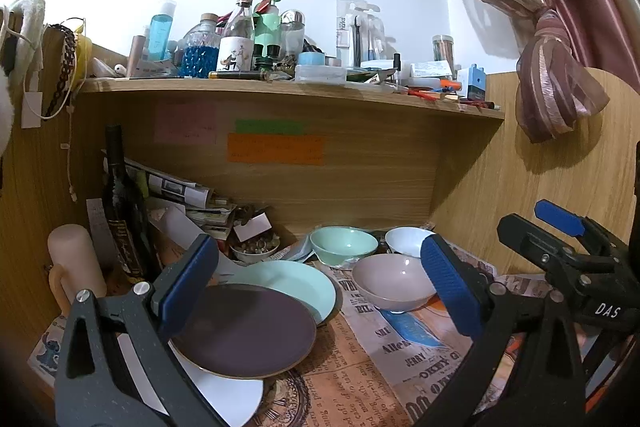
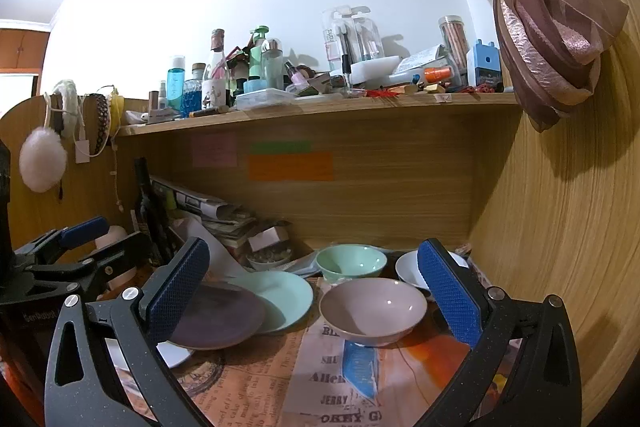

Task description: Organize plates and bowls

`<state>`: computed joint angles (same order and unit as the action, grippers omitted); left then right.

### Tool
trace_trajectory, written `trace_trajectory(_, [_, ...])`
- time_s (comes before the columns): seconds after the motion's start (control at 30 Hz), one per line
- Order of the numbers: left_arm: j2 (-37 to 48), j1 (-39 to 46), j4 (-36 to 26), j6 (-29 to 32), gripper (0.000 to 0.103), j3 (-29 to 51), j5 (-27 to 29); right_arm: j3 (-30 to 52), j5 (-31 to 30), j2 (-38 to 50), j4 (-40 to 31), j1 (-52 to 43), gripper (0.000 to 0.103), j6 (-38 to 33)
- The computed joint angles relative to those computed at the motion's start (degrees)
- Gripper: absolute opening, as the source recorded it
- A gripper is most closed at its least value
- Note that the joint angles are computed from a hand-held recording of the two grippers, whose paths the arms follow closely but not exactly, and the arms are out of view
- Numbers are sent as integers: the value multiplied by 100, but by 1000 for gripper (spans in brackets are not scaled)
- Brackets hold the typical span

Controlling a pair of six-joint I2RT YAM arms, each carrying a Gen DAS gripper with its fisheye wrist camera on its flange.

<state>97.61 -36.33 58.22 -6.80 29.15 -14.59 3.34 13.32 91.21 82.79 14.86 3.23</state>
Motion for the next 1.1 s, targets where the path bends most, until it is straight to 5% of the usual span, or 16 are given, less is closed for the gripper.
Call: trace_trajectory(1.1, [-143,77,56,-44,103,-173,15,-3,215,-85,-93,293,103,49])
